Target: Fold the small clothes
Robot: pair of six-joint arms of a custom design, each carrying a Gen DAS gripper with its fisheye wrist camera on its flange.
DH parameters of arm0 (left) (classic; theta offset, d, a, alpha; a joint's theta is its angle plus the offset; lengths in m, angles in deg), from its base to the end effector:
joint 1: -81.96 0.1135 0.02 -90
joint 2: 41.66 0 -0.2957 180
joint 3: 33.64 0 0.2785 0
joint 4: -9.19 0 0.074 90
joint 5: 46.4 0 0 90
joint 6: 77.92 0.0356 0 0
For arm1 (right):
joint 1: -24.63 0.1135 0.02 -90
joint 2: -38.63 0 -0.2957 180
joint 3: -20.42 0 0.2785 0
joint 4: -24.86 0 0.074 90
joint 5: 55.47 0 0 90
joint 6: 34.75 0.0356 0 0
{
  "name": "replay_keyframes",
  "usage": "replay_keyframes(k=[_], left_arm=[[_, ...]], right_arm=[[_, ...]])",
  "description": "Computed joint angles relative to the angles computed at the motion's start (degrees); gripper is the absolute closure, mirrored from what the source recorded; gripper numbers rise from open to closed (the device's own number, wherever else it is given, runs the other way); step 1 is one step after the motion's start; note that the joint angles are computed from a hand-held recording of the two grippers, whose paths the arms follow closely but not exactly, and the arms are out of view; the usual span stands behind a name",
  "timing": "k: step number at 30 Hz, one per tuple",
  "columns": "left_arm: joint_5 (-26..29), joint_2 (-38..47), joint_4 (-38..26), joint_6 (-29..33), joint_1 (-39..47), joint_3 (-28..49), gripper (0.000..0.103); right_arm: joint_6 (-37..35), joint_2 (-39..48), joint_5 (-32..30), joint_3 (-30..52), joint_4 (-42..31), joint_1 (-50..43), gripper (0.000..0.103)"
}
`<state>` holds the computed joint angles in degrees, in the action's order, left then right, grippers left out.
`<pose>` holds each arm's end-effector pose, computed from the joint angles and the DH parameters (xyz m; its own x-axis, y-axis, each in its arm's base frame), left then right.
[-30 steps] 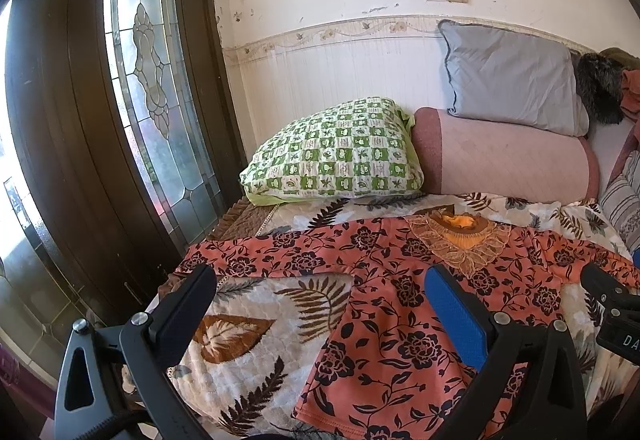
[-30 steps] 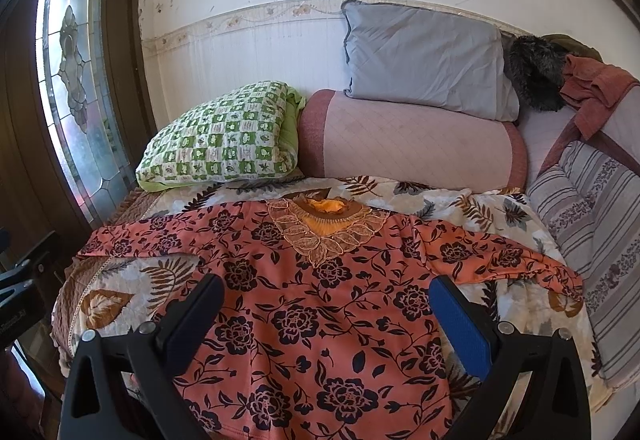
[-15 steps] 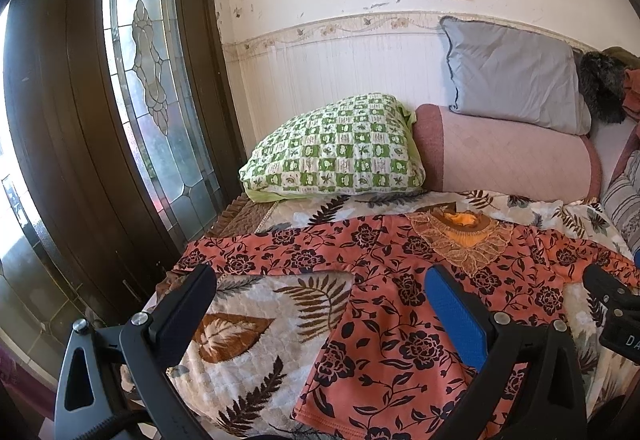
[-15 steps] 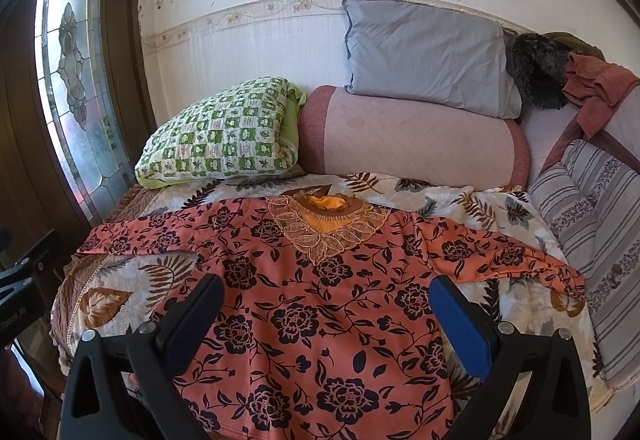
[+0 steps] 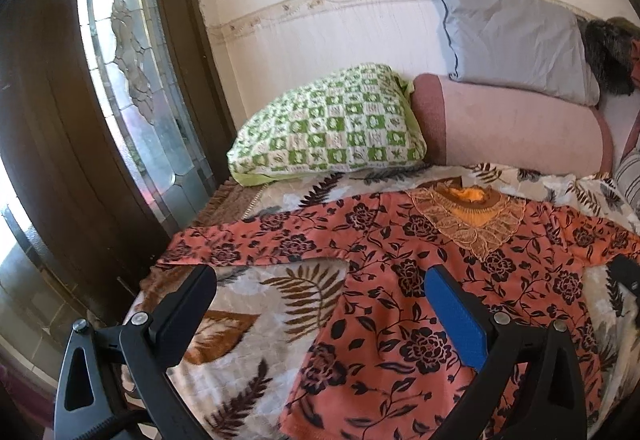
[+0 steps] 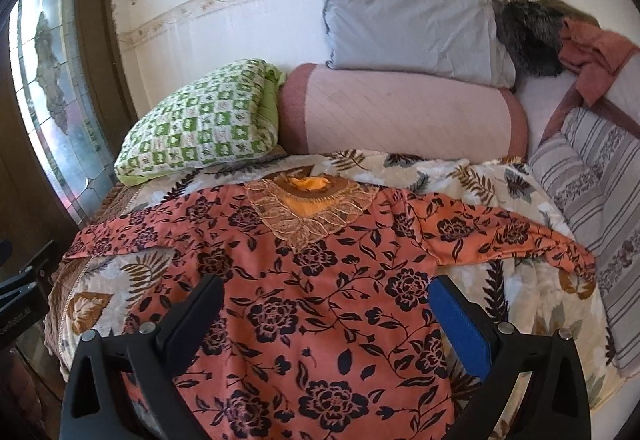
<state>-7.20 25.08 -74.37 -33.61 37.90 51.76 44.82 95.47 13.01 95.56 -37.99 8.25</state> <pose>0.1687 -0.1248 0.3869 -0.6000 -0.0487 -0.7985 -0.3237 0.9276 0.1867 0.1946 -0.0436 0.3733 -0.6640 0.0196 -0.7475 -0.1105 0.9861 0.1241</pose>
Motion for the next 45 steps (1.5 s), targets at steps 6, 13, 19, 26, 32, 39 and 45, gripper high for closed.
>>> replay_keyframes(k=[6, 13, 19, 26, 32, 39, 45], left_arm=[[17.64, 8.10, 23.56, 11.09, 13.42, -9.92, 0.000], [26.06, 22.70, 38.79, 13.61, 16.99, -9.95, 0.000], [29.82, 24.98, 44.40, 16.05, 18.20, -10.56, 0.000], [31.60, 27.04, 47.22, 17.22, 21.02, -11.78, 0.000], [31.63, 26.04, 48.18, 17.14, 21.22, -11.40, 0.000], [29.87, 17.92, 50.85, 17.85, 22.92, -16.04, 0.000], [31.39, 10.22, 53.44, 18.41, 29.34, -21.89, 0.000]], right_arm=[[-3.26, 15.51, -12.08, -2.00, 8.28, -14.02, 0.000], [10.42, 50.85, -21.12, 16.07, 16.85, -35.34, 0.010], [36.41, 75.34, -33.05, 39.35, 16.68, -43.12, 0.015], [54.44, 84.33, -24.03, 49.89, 26.31, -40.61, 0.037], [49.19, 82.47, -20.01, 51.79, 24.26, -39.30, 0.091], [43.94, 62.98, -27.89, 39.53, 31.49, -30.60, 0.093], [45.72, 47.14, -31.38, 28.50, 34.40, -13.45, 0.093]])
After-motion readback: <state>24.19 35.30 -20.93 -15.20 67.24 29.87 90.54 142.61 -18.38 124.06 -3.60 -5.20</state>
